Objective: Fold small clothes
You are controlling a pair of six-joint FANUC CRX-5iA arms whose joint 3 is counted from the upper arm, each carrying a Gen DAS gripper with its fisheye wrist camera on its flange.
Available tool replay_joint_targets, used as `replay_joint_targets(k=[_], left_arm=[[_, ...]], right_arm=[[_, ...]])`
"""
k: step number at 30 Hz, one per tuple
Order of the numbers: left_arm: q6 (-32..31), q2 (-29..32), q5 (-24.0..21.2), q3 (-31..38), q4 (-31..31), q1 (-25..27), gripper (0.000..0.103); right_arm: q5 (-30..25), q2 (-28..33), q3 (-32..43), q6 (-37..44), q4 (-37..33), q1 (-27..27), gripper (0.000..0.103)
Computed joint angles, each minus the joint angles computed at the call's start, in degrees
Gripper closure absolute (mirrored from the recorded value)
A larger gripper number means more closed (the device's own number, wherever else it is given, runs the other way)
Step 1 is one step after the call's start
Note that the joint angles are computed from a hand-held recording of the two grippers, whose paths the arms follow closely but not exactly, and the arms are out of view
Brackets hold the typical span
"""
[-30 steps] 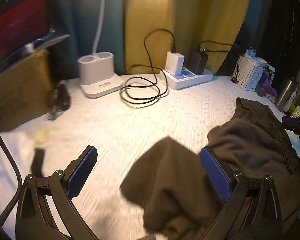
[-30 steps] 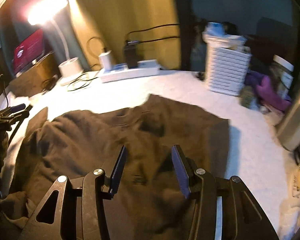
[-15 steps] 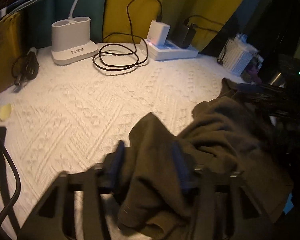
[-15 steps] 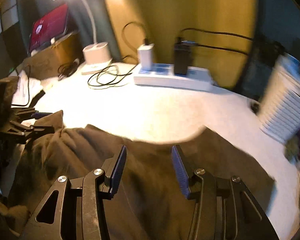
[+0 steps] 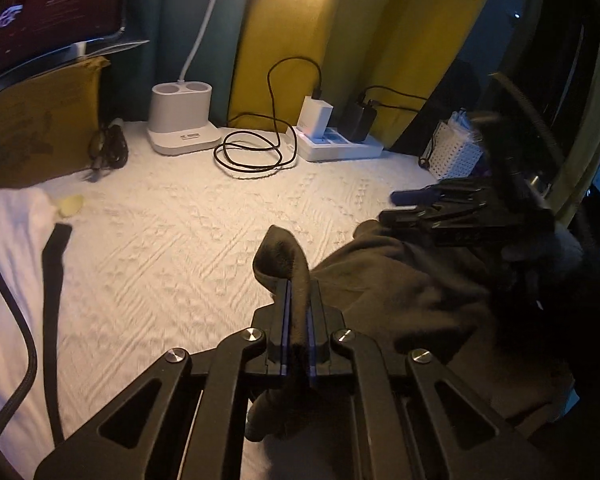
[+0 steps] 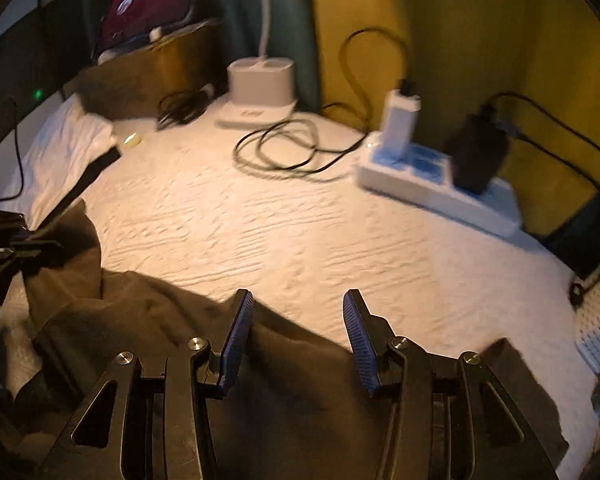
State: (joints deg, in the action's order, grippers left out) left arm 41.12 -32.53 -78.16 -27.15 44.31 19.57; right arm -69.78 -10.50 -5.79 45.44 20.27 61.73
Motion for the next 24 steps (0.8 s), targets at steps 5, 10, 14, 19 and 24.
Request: replay_joint_targets(k=[5, 10, 14, 19, 24], left_arm=[[-0.6, -3.9, -4.8, -2.1, 2.4, 4.6, 0.098], [0.1, -5.1, -8.4, -2.7, 1.7, 6.8, 0.098], [-1.0, -6.2, -8.9, -3.0, 3.7, 8.3, 0.098], [-2.7, -8.4, -5.2, -2.6, 6.9, 9.2, 0.103], [1.1, -6.8, 1.6, -1.3, -0.7, 3.6, 0.103]], right_arm=[[-1.6, 2.9, 2.9, 4.2, -6.1, -0.9, 0.056], [-1.4, 3.3, 3.4, 6.9, -7.8, 0.2, 0.089], [-3.0, 4.7, 3.5, 5.7, -2.4, 2.4, 0.095], [-1.3, 4.9, 2.5, -0.4, 5.4, 0.2, 0.095], [0.7, 4.8, 1.3, -4.3, 9.6, -2.1, 0.1]])
